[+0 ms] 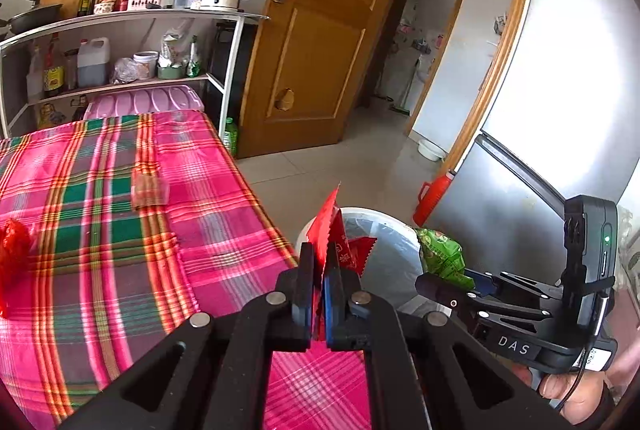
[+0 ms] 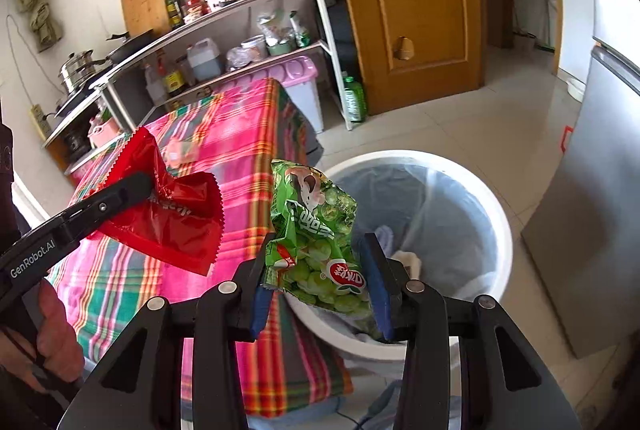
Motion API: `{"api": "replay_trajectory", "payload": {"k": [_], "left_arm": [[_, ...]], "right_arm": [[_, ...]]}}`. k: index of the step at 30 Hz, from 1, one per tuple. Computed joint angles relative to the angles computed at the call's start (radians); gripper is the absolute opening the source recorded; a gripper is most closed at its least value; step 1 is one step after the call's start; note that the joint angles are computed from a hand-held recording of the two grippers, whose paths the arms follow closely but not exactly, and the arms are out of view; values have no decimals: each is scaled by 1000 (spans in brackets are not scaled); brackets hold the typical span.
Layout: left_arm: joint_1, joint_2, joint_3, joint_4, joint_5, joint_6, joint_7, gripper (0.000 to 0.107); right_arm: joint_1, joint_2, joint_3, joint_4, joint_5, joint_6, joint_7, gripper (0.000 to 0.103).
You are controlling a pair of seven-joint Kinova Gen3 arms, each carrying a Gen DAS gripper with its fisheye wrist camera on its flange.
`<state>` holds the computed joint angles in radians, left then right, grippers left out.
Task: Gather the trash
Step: 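Carry the red wrapper and green snack bag with both tools over the white bin, then open both tools to drop the wrapper and snack bag into the bin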
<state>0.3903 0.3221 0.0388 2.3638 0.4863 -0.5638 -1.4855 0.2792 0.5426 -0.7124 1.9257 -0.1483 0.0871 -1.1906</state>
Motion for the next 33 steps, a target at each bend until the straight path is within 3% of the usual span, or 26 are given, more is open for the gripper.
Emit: {"api": "replay_trajectory", "payload": {"k": [8, 22, 25, 33], "left_arm": [[-4, 60, 3, -84, -50, 50, -2, 4], [-26, 170, 9, -226, -157, 168, 52, 4], [-38, 187, 9, -249, -185, 199, 76, 5], [-17, 188, -16, -248, -204, 202, 97, 7]], "right_arm": [[-2, 21, 47, -25, -8, 8, -15, 42], [-93, 66, 184, -98, -25, 48, -48, 47], [-90, 78, 184, -101, -29, 43, -46, 52], [-49, 80, 141, -85, -26, 27, -27, 53]]}}
